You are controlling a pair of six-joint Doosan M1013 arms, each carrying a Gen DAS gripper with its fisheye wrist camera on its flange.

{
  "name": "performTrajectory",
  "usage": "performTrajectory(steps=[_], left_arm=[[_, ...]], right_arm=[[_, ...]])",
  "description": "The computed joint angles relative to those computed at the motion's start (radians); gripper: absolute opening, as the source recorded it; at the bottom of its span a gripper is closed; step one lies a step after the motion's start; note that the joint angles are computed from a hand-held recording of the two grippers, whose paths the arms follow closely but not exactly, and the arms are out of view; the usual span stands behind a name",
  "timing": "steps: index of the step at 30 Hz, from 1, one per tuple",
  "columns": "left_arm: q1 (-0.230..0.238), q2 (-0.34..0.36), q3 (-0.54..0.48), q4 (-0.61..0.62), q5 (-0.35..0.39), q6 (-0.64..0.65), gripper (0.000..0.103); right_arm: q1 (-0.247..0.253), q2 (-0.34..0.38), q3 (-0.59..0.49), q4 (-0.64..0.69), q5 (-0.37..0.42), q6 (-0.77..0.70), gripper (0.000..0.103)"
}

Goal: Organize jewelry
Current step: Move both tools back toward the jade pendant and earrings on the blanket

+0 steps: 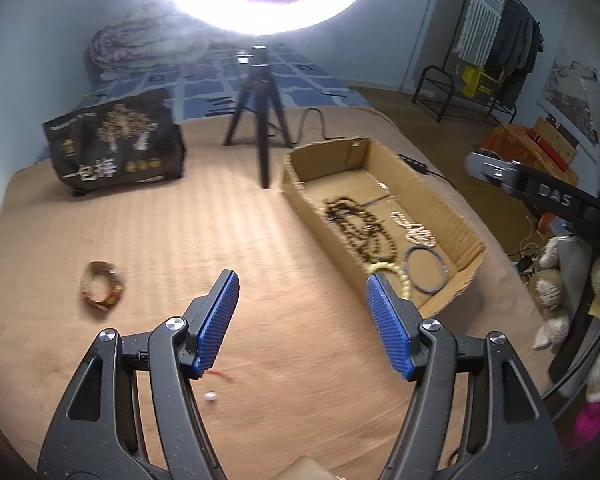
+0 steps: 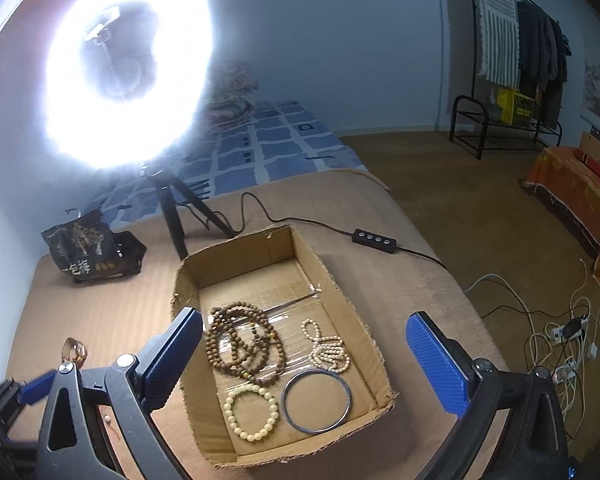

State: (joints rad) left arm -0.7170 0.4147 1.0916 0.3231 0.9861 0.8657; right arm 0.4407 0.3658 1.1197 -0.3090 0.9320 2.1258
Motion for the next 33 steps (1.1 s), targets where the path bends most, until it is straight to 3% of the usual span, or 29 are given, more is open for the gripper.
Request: performTrajectory(steps=[10,17,19,26,33], left_arm=[[0.051,-0.104,0.151,0.043,-0.023,-0.057,0.068],[0.085,-0.146,0.224,-0.002,-0.041,-0.042,0.068],[0.091,-0.151,0.240,-0.011,-0.040,-0.030,0.068],[0.106,-0.149,0.274,-0.073,-0.040,0.040,0.049],[0.112,-0.133,0.285,-0.132,-0.040,0.119,0.043]], right_arm=[[0.041,-0.016,0.014,0.088,-0.030,-0.093,0.103],[0.077,-0.017,0.026,0.213,-0.042,-0.192,0.101],[0.090,-0.017,0.034,0.241,-0.040,-0.221,0.097],[0.131,-0.009,0.069,0.317,-0.024,-0.341,0.083],[0.158,0.017,0.102,0.425,0.025,-0.493,0.066]])
